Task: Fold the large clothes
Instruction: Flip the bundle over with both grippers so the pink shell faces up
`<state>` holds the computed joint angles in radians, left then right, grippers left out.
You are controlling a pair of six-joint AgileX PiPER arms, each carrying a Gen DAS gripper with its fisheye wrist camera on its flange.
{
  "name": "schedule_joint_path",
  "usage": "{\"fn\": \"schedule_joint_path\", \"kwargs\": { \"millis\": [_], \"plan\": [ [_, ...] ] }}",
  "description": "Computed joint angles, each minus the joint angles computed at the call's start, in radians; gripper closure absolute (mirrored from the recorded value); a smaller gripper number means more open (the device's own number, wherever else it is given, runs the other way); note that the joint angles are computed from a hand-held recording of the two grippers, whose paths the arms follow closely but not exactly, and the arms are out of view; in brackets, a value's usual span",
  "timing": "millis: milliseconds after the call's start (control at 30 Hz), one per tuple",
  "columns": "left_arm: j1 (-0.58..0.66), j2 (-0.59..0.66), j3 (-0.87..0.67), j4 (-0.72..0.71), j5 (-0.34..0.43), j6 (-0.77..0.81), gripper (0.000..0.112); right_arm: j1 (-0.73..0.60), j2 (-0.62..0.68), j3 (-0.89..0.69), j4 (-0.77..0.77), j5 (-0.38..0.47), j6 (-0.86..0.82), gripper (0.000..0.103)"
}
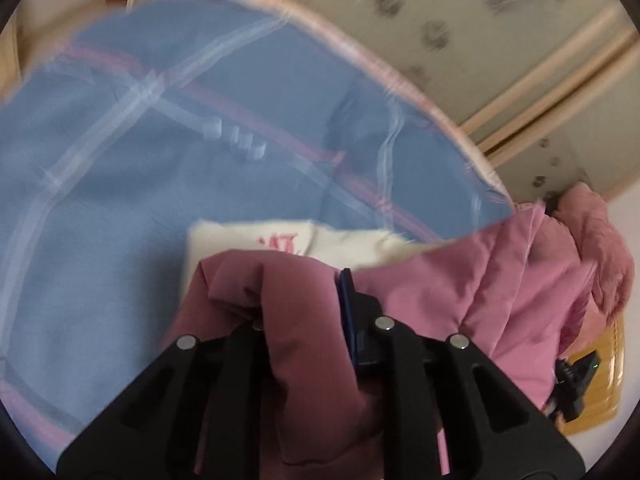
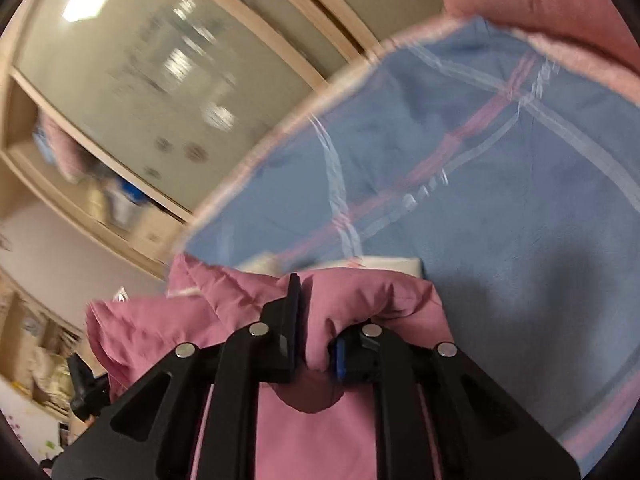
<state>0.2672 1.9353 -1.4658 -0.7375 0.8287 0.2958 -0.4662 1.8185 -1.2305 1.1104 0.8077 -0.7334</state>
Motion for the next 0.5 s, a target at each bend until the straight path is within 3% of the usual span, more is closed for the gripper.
{"fn": "schedule_joint_path", "kwargs": {
  "millis": [167,267,400,467,500],
  "plan": [
    [0.045,0.029,0.062,-0.214,-0.034,0.202,0.094,0.021,0.139,-0.033,0.048,0.0,-0.09,0.089],
    [0.138,-0.029,0.15,-0.469,-0.018,0.379,0.092,-0.027,0.192,-0.102,0.064,0.112,-0.045,0.088],
    [0.214,-0.019,0.118,-0.551,0.125,0.367,0.091,-0.131,0.253,-0.144,0.18,0.296,-0.05,0.085],
    [0.294,0.044,0.114,-0.699,0.293,0.347,0.077,-0.145,0.257,-0.177,0.175,0.347,-0.024,0.078],
    [0.326,0.073,0.139,-0.799,0.362,0.336,0.062,-0.163,0.263,-0.176,0.197,0.386,-0.025,0.074]
  ]
}}
